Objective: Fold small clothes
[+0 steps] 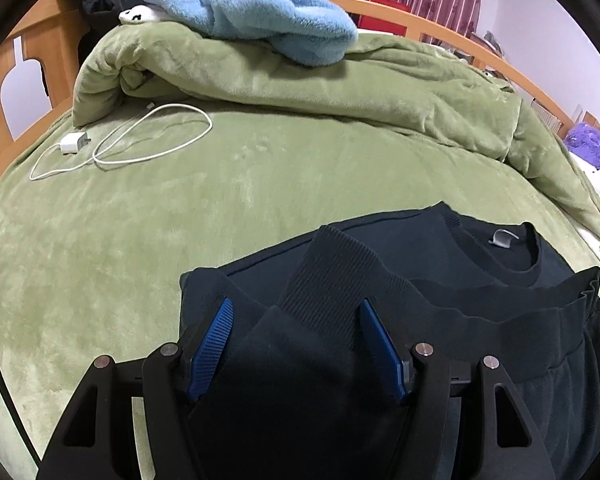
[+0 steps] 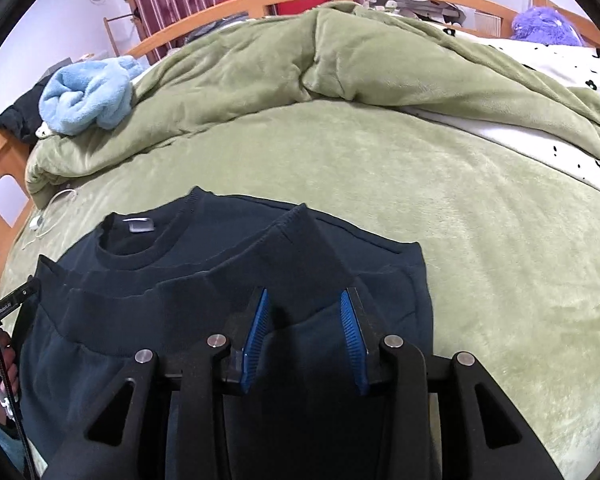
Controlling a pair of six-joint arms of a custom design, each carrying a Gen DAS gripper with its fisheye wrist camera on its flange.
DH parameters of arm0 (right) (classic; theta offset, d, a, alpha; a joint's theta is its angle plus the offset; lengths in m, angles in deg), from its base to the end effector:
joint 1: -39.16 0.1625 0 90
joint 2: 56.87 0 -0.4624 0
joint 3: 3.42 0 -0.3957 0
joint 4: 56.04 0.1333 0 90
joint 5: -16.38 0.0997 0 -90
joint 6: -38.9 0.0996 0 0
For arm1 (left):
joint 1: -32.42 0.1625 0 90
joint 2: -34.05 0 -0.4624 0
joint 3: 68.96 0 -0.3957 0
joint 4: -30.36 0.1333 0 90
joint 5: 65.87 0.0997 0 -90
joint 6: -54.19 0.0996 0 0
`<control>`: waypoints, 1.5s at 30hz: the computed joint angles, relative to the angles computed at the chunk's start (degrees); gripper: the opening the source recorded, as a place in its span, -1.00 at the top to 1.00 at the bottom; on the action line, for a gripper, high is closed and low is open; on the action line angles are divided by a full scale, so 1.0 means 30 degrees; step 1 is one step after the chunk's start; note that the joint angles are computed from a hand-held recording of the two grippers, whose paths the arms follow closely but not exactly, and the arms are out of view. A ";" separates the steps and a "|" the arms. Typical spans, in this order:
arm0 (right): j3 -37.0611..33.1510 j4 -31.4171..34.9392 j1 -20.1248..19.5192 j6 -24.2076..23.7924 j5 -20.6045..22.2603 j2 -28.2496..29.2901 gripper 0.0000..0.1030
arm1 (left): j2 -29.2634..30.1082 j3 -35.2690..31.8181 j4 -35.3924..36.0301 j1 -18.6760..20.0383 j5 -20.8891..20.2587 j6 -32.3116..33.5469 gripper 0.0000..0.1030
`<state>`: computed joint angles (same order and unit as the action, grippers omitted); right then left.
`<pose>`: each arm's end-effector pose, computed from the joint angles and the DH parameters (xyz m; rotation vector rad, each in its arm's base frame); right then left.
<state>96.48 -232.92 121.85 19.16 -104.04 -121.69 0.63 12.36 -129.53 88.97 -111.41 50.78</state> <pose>-0.0005 -0.6550 0.3788 -0.0522 -2.2917 0.9284 -0.2552 -0.7546 0.0950 0.4409 2.3834 -0.7576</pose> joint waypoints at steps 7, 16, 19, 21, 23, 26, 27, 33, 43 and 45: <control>-0.0934 -0.0281 -0.0410 -0.0065 -0.0595 0.1063 0.02 | 0.0321 -0.0156 -0.0383 0.0165 0.0106 0.0416 -0.09; 0.0115 -0.3175 -0.1214 -0.0476 0.1942 0.0565 0.63 | -0.0110 0.0467 -0.2625 0.0666 -0.1313 -0.0022 0.76; -0.0636 -0.1878 -0.1139 -0.0130 0.0517 0.1169 0.62 | 0.0086 0.0127 -0.1855 0.0640 -0.0915 -0.0206 0.72; -0.0870 -0.1780 -0.0976 -0.0259 -0.0095 0.1389 0.58 | 0.0123 0.0015 -0.1468 0.0607 -0.0687 -0.0328 0.68; -0.0820 -0.1411 -0.0970 -0.0003 0.0059 0.1182 0.55 | 0.0099 -0.0003 -0.1129 0.0585 -0.0547 -0.0418 0.59; -0.0352 -0.1338 -0.0786 0.0650 -0.0171 0.0710 0.31 | -0.0015 0.0211 -0.0839 0.0390 -0.0238 -0.0194 0.19; -0.0074 -0.1878 -0.0608 0.0666 -0.0610 0.0640 0.23 | -0.0032 0.0298 -0.0888 0.0290 -0.0087 -0.0042 0.15; 0.1624 -0.3922 0.0620 -0.0313 -0.2286 -0.0051 -0.10 | -0.0384 0.1817 -0.3472 -0.0827 0.1954 0.1894 -0.60; 0.4144 -0.8120 0.3410 -0.1730 -0.5797 -0.0347 -0.66 | -0.2881 0.4908 -0.2873 -0.1899 0.2145 0.0282 -0.71; 0.4572 -0.9103 0.3855 -0.1624 -0.6247 -0.0159 -0.69 | -0.3489 0.5518 -0.2112 -0.1928 0.1971 -0.0662 -0.71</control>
